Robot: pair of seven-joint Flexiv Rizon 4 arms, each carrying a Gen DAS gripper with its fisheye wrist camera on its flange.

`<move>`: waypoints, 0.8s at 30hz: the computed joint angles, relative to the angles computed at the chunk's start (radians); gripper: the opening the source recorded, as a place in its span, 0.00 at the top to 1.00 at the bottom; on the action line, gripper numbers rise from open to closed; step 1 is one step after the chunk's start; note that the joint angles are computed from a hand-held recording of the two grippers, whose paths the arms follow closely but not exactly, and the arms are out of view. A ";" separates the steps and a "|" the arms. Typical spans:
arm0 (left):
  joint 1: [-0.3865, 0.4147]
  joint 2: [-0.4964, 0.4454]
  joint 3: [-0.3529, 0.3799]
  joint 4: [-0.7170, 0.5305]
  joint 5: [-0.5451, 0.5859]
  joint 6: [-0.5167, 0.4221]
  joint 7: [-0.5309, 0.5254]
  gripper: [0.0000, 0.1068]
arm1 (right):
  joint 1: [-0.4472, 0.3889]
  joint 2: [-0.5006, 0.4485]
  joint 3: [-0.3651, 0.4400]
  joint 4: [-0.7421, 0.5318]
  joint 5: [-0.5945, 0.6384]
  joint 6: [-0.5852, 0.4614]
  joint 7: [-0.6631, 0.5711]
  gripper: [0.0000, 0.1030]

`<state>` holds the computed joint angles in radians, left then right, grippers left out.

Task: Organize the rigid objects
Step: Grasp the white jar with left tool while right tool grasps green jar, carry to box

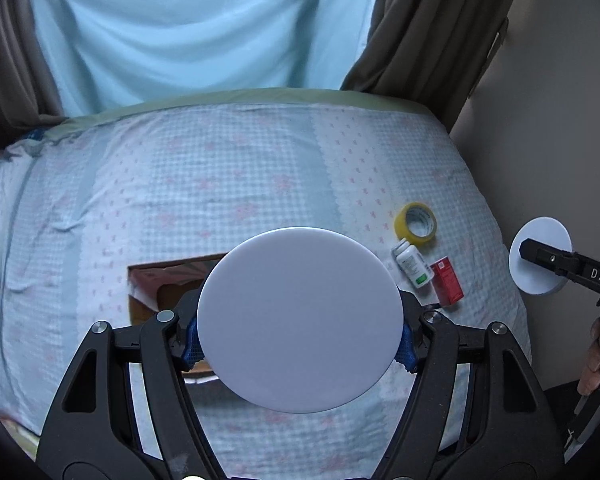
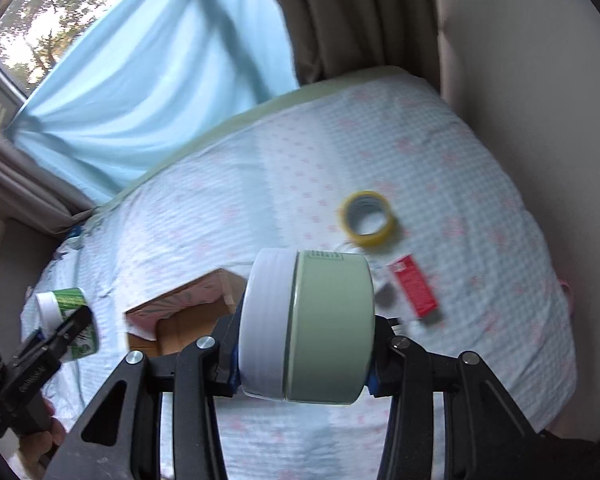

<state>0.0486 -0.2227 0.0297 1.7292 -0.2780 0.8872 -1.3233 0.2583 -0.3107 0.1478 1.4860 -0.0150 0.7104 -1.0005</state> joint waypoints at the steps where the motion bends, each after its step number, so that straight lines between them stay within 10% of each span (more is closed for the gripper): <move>1: 0.016 0.008 0.004 0.011 -0.015 -0.007 0.033 0.36 | 0.014 -0.005 0.004 -0.006 -0.007 0.005 0.012 0.61; 11: 0.145 -0.034 0.047 0.012 -0.079 -0.084 0.240 0.36 | 0.183 -0.153 0.049 -0.172 -0.057 0.001 0.083 0.61; 24: 0.191 -0.263 0.050 -0.132 -0.018 -0.181 0.191 0.36 | 0.265 -0.463 0.071 -0.476 -0.002 -0.217 -0.072 0.61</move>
<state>0.2399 -0.4859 0.0792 1.5967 -0.2963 0.7063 -1.1322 0.5236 -0.7733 0.2184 1.0100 -0.0171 0.4932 -1.0730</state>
